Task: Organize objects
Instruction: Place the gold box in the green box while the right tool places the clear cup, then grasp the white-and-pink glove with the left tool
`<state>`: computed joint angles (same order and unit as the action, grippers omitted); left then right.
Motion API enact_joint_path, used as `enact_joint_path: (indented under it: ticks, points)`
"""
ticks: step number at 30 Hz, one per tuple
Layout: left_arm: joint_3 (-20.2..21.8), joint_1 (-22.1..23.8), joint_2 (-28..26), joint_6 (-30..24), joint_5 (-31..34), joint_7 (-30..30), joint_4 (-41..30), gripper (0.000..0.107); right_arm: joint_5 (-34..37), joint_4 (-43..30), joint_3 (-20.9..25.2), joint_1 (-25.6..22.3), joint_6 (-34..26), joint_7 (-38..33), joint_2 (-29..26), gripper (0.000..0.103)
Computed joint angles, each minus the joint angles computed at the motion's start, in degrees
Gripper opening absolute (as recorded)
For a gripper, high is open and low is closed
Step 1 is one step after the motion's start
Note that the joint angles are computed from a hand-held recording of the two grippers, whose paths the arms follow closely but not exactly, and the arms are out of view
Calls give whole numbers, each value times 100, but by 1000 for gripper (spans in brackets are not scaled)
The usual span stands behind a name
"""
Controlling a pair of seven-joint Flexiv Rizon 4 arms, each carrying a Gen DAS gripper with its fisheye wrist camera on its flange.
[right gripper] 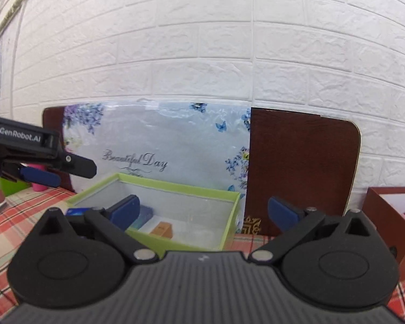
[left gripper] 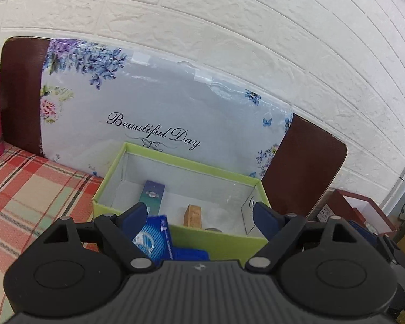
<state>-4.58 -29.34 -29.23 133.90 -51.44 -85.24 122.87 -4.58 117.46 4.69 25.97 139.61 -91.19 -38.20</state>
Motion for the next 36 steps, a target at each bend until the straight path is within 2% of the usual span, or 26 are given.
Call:
enact_joint_path:
  ticks: [5,9,17,20,25,30,32,33,36]
  points:
    - [-149,-355,20,235,-644,-108,447,88,302,664,70,96,143,-96,184,103]
    - [-291,-447,21,161,-776,-531,751,88,477,1052,144,123,189,-26,195,103]
    - [-365,-827,-159,233,-1528,-385,765,88,963,1513,89,342,148,35,-4,103]
    - [-444,-930,-300,403,-2049,3,496,88,928,1660,157,245,163,169,-47,103]
    - [-654,-843,-539,601,-2455,557,6,88,803,1753,202,93,296,385,-37,103]
    - [-954,-712,-954,994,-3151,1709,-773,88,650,1780,231,0,279,554,-25,103]
    - [-1080,-540,-1020,901,-3183,1995,-880,88,626,1795,232,4,272,591,-25,103]
    - [-1076,-451,-997,786,-2985,1932,-773,88,613,1807,232,2,282,600,-23,103]
    - [-961,-387,-727,560,-2473,1645,-264,76,482,1843,256,-92,342,654,-34,103]
